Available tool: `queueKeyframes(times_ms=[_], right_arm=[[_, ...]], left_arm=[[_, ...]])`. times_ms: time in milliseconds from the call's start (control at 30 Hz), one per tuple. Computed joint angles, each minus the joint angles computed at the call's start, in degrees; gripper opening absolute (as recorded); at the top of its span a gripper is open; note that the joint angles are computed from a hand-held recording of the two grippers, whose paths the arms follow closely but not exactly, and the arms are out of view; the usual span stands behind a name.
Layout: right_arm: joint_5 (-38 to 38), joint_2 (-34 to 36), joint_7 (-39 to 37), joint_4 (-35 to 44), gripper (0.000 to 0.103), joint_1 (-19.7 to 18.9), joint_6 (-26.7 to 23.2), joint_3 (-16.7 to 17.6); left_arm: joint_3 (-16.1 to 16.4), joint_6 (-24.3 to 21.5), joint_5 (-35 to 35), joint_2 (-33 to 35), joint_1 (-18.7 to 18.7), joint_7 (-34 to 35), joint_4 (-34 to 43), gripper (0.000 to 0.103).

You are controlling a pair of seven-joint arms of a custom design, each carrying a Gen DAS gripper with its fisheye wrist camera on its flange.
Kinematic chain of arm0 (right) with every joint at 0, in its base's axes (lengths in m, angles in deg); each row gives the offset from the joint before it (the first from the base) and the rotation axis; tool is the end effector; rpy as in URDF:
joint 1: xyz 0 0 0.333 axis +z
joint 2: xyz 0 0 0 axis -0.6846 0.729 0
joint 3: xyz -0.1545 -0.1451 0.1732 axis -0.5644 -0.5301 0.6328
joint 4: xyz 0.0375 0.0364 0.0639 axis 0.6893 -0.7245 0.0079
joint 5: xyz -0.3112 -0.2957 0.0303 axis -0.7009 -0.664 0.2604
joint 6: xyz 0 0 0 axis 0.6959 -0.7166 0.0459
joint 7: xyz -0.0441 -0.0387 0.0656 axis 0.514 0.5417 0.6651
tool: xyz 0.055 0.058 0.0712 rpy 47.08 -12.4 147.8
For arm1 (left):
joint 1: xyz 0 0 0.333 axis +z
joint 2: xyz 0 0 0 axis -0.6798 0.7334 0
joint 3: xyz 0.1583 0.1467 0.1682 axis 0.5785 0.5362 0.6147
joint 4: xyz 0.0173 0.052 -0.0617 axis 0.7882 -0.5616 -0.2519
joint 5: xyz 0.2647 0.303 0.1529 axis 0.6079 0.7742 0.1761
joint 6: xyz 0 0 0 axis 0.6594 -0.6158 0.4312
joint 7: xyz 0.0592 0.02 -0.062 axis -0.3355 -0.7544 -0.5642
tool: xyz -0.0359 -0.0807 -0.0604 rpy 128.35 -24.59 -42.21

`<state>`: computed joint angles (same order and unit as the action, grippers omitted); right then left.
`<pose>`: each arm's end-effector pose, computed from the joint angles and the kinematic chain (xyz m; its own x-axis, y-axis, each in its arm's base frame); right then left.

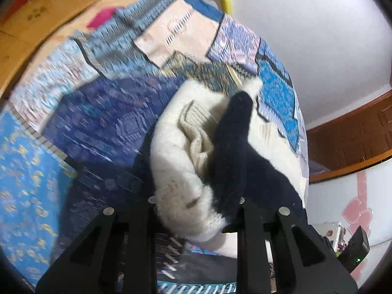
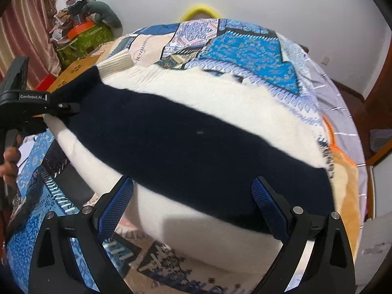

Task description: Fold small clothes

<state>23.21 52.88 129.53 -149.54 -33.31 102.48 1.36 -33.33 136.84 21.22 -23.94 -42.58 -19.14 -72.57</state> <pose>0.5976 0.1056 0.3637 0.3716 -0.9260 -0.0667 -0.7789 -0.2718 -0.5652 0.6970 -0.1433 0.2966 0.2989 -0.7999 0.5204 -0.7911 -0.5127 -0.3336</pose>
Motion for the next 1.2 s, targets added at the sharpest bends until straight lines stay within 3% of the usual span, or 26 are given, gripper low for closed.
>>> queueKeyframes(times_ms=[133, 300, 433, 667, 800, 967, 1200], right_arm=[[0.1, -1.6, 0.0, -1.0, 0.096, -0.1, 0.9, -0.4], [-0.6, -2.3, 0.4, -1.7, 0.096, 0.1, 1.3, -0.7], [-2.0, -2.6, 0.1, -2.4, 0.096, 0.2, 2.2, -0.9], [-2.5, -3.1, 0.1, -3.3, 0.096, -0.5, 3.6, -1.8], [-2.6, -2.5, 0.9, -3.1, 0.096, -1.4, 2.6, -2.4], [5.1, -1.3, -3.1, -2.6, 0.1, -2.6, -1.0, -2.5], [11.1, -0.4, -6.0, -2.1, 0.101, -3.4, -2.7, -1.9]], left_arm=[[3.8, 0.8, 3.9, -3.8, -2.1, -4.1, -3.2, 0.023], [12.0, 1.4, 16.1, -8.1, -7.3, -15.5, -5.9, 0.022], [15.2, 0.1, 25.5, -10.0, -8.6, -23.3, -5.6, 0.022], [14.5, -4.6, 36.9, -8.4, -9.3, -27.8, 0.6, 0.022], [13.9, -7.4, 42.3, -5.4, -11.7, -28.5, 6.4, 0.022], [13.0, -10.9, 46.5, -0.4, -15.1, -26.1, 15.3, 0.022], [10.5, -14.9, 44.6, 8.3, -18.6, -19.0, 30.8, 0.022]])
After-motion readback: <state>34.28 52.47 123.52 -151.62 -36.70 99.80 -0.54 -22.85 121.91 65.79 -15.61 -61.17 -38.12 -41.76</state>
